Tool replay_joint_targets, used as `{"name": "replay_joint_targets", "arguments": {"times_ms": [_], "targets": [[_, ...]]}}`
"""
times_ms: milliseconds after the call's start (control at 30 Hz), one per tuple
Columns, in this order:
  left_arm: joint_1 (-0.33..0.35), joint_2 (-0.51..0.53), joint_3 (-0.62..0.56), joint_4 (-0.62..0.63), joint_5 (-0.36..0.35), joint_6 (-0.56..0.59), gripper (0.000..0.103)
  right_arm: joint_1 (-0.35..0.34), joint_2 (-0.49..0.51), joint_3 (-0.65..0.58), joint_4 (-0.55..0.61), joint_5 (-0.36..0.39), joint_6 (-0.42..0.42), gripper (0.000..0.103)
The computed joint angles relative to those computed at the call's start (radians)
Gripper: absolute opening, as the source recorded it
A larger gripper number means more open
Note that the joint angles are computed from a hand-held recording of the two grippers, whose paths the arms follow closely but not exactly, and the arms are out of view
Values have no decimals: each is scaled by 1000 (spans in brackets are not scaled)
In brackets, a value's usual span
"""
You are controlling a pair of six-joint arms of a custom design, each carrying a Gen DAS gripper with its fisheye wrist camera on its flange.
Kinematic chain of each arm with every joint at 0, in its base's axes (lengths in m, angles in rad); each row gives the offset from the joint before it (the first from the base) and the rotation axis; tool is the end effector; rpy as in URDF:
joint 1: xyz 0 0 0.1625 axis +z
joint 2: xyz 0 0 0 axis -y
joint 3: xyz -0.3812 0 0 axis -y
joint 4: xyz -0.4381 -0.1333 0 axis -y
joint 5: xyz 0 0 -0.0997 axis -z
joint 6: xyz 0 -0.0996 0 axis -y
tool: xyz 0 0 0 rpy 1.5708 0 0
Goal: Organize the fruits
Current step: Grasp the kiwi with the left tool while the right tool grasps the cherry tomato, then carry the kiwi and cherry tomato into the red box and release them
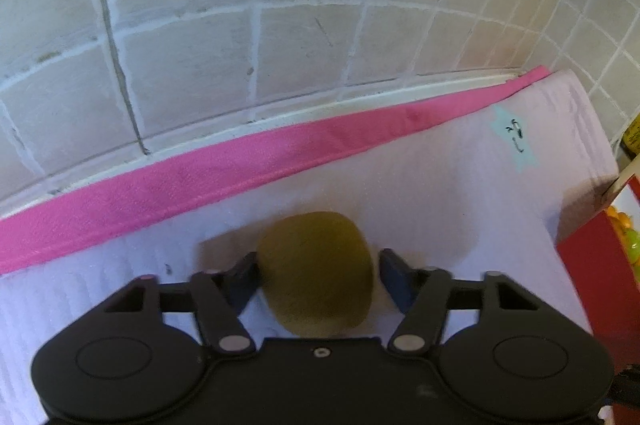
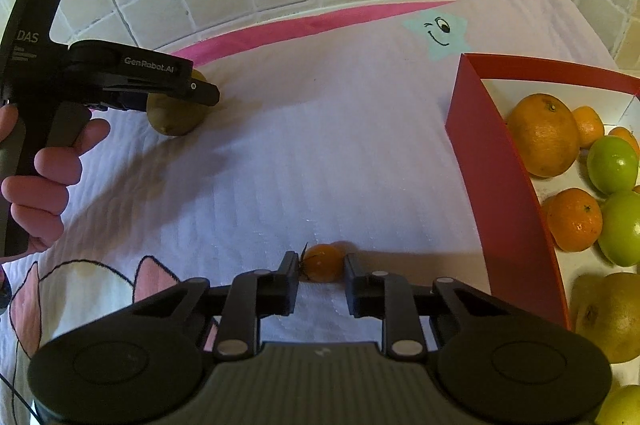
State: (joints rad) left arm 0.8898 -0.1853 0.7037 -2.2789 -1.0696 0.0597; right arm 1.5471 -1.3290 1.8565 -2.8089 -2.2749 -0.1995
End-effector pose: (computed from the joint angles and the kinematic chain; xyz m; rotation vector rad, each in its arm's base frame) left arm -0.4067 -0.7897 -0.0513 0.9111 2.5274 -0.4534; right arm 0.0547 -0.5964 0.3196 -0.1090 -2.2896 0.7446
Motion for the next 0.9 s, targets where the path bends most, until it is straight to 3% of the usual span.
{"name": "replay_joint_targets", "arguments": {"times_ms": [200, 500, 733, 900], "targets": [[-5, -21, 28, -4, 1, -7, 70, 12, -17, 7, 21, 11, 15, 25], [-61, -135, 191, -75, -2, 2, 69, 70, -93, 73, -34, 39, -26, 25], [-142, -195, 278, -153, -41, 39, 69, 111, -230, 183, -72, 52, -56, 25], [-203, -176, 266, -162, -110, 54, 69, 109, -365, 254, -70, 34, -68, 25]]}}
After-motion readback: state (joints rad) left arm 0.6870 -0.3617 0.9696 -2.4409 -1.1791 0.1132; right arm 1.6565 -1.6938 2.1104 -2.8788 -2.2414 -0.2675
